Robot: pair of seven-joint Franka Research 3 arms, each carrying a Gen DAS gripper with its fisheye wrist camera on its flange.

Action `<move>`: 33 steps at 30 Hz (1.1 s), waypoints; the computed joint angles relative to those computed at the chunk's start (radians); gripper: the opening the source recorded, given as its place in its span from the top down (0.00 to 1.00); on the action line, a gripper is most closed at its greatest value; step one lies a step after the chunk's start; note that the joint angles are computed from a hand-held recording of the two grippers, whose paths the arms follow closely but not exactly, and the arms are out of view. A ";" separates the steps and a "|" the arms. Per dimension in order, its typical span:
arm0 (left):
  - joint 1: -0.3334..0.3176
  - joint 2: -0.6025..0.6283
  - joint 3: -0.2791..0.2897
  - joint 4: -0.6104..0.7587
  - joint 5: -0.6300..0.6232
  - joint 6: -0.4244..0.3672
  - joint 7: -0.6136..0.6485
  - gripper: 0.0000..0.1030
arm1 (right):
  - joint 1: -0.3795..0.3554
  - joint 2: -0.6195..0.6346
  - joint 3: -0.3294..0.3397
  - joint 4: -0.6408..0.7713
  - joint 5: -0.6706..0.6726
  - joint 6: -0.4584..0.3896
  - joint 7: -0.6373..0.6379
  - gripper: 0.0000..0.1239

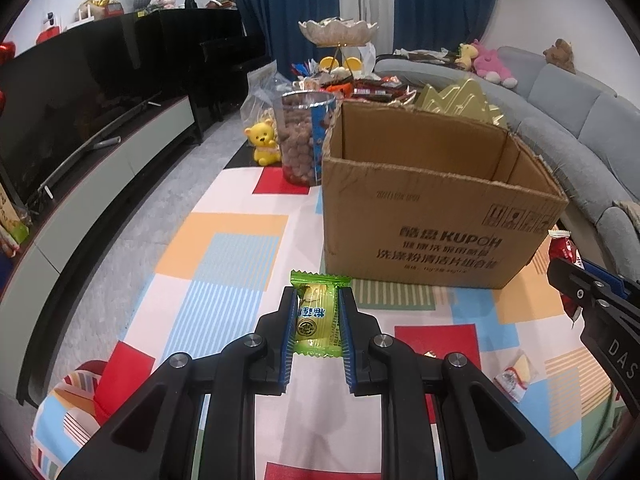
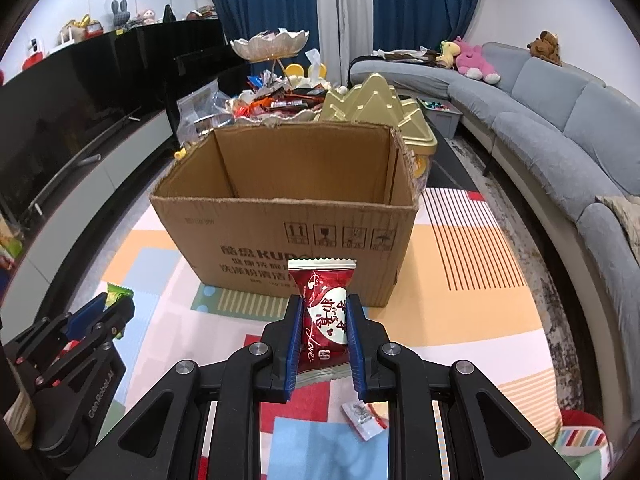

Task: Organize snacks
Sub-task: 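Carry the green candy and red-white candy over the box with both tools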

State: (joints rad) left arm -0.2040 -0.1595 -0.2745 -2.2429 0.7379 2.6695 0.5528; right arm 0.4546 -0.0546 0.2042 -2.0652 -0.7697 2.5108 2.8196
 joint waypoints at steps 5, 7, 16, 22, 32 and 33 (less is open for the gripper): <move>-0.002 0.000 0.000 0.020 -0.006 -0.001 0.015 0.80 | -0.008 -0.012 -0.002 0.003 -0.010 -0.004 0.006 0.82; -0.002 0.001 -0.001 0.028 -0.003 0.000 0.017 0.80 | -0.013 -0.018 -0.002 0.003 -0.014 -0.003 0.006 0.82; -0.005 0.019 0.001 0.085 -0.005 -0.002 0.039 0.80 | -0.030 -0.024 0.004 0.027 -0.040 -0.004 0.006 0.82; -0.007 0.038 0.006 0.126 -0.007 -0.001 0.060 0.80 | -0.035 -0.021 0.001 0.050 -0.055 -0.001 0.001 0.82; -0.013 0.075 0.015 0.201 -0.006 0.002 0.084 0.80 | -0.036 -0.001 -0.008 0.108 -0.082 0.007 -0.015 0.82; -0.013 0.080 0.016 0.210 -0.005 0.003 0.086 0.80 | -0.035 0.002 -0.010 0.112 -0.082 0.008 -0.017 0.82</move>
State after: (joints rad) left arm -0.2173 -0.0791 -0.2583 -2.0332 0.7329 2.6724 0.6389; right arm 0.4197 -0.0530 0.1946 -1.9536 -0.8522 2.5185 2.8029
